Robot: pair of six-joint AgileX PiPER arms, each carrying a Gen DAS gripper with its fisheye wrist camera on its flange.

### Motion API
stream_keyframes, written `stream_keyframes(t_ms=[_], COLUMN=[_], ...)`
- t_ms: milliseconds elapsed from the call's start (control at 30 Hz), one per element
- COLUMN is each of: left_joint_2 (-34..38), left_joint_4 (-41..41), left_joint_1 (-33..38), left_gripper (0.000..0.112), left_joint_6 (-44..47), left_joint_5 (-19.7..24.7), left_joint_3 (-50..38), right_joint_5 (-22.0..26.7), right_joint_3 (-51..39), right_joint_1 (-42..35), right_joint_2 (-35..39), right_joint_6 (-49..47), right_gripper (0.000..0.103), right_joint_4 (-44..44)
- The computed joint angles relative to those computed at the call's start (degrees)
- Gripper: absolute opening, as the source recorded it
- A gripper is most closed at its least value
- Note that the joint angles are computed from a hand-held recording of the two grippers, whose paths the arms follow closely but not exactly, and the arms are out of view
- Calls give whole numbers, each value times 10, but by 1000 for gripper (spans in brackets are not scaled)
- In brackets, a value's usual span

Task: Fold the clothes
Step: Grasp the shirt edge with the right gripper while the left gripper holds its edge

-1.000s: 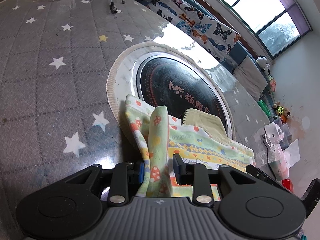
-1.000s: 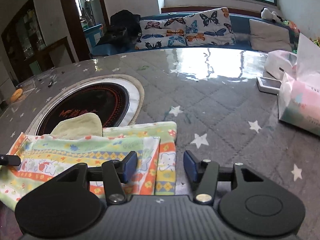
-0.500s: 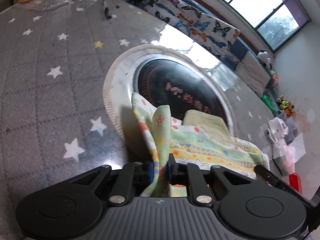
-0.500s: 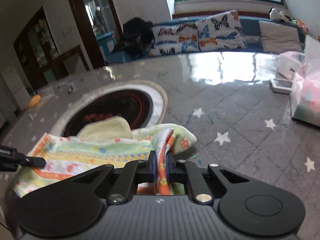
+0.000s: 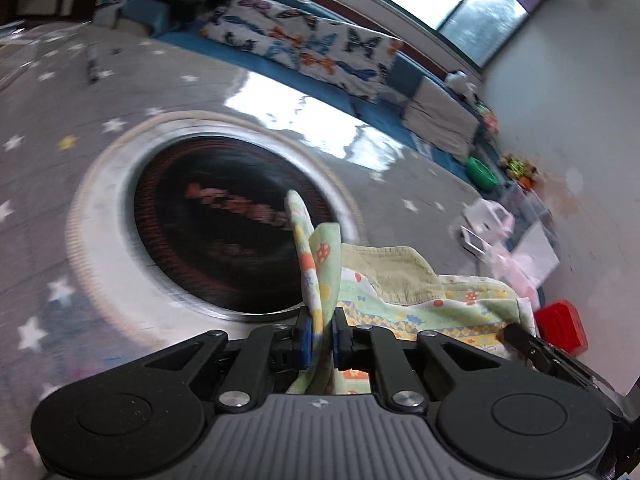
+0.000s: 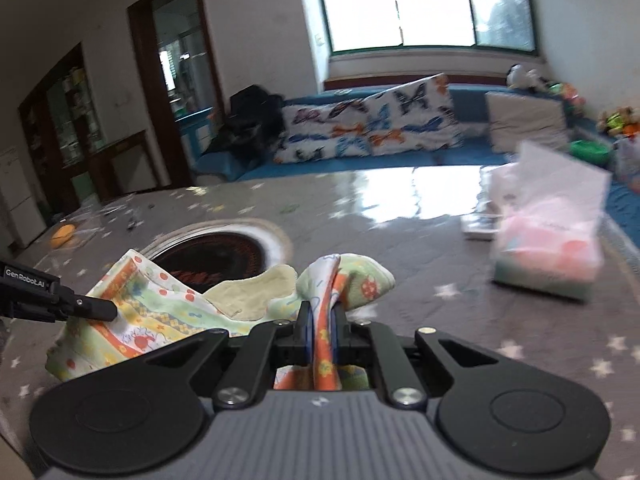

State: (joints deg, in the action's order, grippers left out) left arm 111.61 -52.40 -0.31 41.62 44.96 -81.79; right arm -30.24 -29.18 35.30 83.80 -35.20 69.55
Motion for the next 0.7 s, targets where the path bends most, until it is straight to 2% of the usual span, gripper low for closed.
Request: stream_keyframes(t_ms=[267,467,600,667,700], left_joint_2=[14,43,33,35,38], left_joint_4=[6,24,48,53,57], left_joint_1=[-91,-127,-131,-127,-127], left_gripper=[6,7,11,18,27], left_joint_6=[-31,-56,-51,-54,-60], left_joint_5=[-5,3,-20,-23,-23], left_joint_3=[-47,-78,-58,-56,-58], right_joint_5=[-24,-18,-11,-5,-4], right_joint_3=[77,132,174,187,193], right_joint_1=[-53,-111,-142,-158,-165], right_joint_2=[-123,-156,-173,-170,-167], right_joint_6=[-108,-95,-54,-25,-8], right_gripper=[7,7,7,7,7], right_joint_4=[107,99,62,32,15])
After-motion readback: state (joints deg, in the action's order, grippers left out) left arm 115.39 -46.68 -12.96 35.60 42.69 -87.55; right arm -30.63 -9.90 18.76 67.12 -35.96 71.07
